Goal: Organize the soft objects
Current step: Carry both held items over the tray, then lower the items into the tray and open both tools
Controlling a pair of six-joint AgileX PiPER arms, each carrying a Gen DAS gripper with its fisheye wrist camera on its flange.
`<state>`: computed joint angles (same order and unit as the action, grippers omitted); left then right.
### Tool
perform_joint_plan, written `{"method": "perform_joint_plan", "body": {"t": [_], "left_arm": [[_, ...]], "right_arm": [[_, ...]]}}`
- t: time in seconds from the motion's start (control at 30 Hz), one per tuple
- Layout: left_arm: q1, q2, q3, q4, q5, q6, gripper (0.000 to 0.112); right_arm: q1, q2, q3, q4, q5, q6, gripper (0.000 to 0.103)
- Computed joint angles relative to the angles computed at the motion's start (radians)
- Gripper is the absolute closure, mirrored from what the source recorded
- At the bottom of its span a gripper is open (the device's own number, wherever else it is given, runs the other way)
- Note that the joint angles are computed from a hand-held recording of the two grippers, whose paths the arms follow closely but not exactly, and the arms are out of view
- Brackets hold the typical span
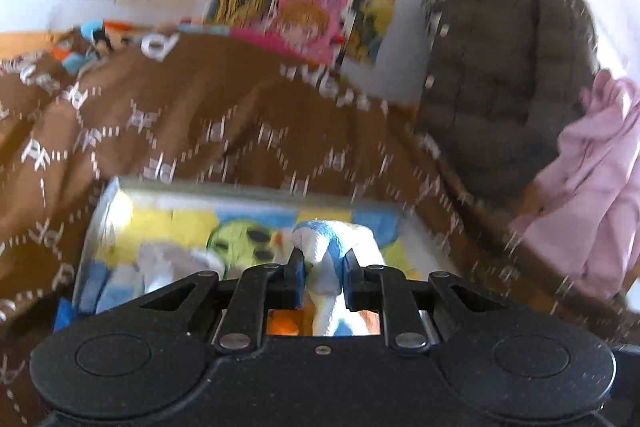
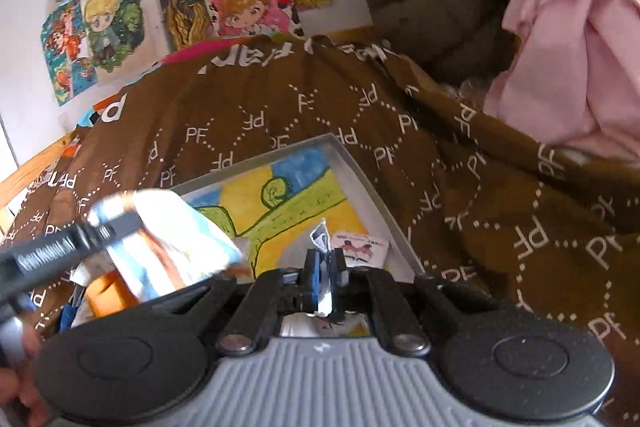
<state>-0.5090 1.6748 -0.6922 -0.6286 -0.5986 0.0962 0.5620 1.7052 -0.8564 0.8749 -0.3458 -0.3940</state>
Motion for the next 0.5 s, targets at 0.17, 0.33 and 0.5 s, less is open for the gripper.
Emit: {"method": "perform_joint_plan", "body": {"t": [0.17,0.33,0.5], "left_arm": [[0.055,-0.015,0.026,0.174,0.08,-0.181,0.086],[0.029,-0.058,0.047,0.089,0.101,-0.096,0.07],[-0.021,-0.109,0.049,-0.112,0.123,0.088,0.045]], "right_arm": [[-0.003,0.009,-0.016,0.032,0.036,-0.023,0.083],[0.009,-0.012,-0.01,0.096,0.045,-0.101,0.064],[0.025,-0.053,0.011,0.209,0.036,-0.248,0.05]]}}
